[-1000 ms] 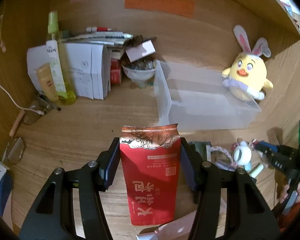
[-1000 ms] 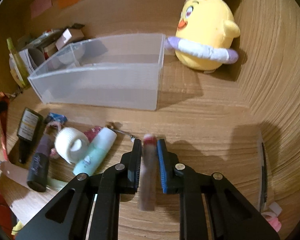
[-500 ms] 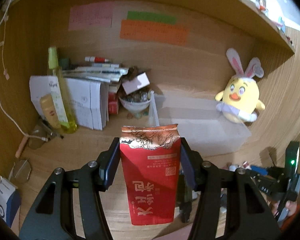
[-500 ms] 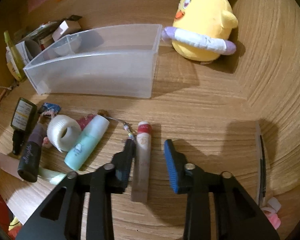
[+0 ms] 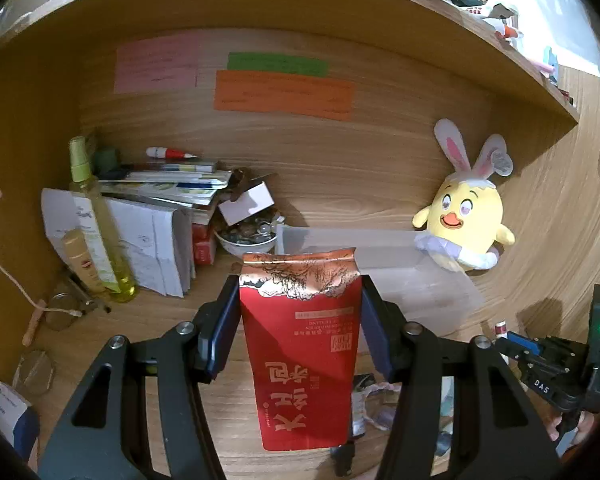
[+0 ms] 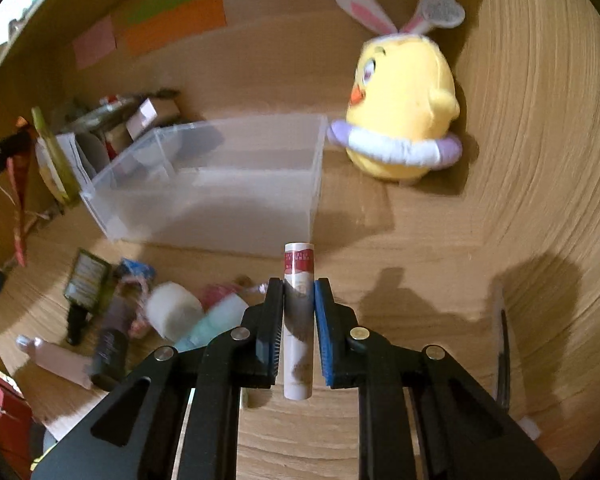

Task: Organize objects
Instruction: 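Carry the tube with the right tool while the left tool carries the red packet over the bin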

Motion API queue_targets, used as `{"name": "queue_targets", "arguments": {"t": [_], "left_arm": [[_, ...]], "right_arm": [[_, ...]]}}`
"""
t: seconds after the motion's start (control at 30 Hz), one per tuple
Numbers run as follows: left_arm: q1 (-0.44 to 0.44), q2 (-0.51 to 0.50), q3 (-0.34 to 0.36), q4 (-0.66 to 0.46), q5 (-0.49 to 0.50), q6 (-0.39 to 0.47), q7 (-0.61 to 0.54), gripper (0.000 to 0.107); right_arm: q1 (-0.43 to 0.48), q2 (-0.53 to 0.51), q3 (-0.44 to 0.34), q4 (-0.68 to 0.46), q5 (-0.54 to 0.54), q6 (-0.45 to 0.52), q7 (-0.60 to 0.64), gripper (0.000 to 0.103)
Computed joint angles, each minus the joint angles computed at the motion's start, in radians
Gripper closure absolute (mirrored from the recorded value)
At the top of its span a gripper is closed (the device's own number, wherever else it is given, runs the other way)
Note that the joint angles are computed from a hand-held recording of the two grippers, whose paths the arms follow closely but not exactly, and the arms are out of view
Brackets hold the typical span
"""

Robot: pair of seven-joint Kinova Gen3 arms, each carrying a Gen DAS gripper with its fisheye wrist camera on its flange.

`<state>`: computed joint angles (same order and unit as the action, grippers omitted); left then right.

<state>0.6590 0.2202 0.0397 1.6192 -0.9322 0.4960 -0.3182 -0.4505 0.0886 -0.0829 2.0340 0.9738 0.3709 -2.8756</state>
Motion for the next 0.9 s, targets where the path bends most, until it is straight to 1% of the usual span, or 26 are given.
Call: {"name": "queue_targets", "arguments": {"t": [0.13, 0.3, 0.37, 0.47, 0.57, 0.67, 0.8, 0.9], "left_arm": [[-0.025, 0.022, 0.013, -0.034, 0.070, -0.014, -0.073, 0.051], [-0.043, 0.052, 0.014, -0.078, 0.183, -0.020, -0.191, 0.051], [-0.045, 0.063, 0.011, -0.098, 0.226, -0.020, -0.237, 0.051], [-0.054, 0.083, 0.009, -0.136, 0.290, -0.013, -0.314, 0.051], [-0.065, 0.117, 0.012, -0.192, 0.357, 0.012, -0.400, 0.051], [-0.099, 0.149, 0.033, -0.244, 0.451, 0.029, -0.503, 0.051], [-0.144, 0.196, 0.063, -0.322, 0.575, 0.067, -0.632, 0.051], [-0.153, 0.226, 0.059, -0.373, 0.636, 0.096, -0.699, 0.051]], "right_arm": [[0.001, -0.011, -0.001, -0.004, 0.038, -0.022, -0.025, 0.089], [-0.011, 0.011, 0.005, -0.033, 0.110, -0.038, -0.068, 0.089], [-0.016, 0.026, 0.006, -0.051, 0.118, -0.040, -0.058, 0.089], [-0.022, 0.052, 0.014, -0.086, 0.096, -0.044, -0.007, 0.089], [-0.032, 0.066, 0.030, -0.108, 0.076, -0.052, 0.035, 0.089], [-0.043, 0.079, 0.047, -0.130, 0.043, -0.060, 0.087, 0.089], [-0.052, 0.097, 0.062, -0.161, -0.023, -0.061, 0.174, 0.089], [-0.052, 0.107, 0.073, -0.184, -0.086, -0.063, 0.248, 0.089]]}}
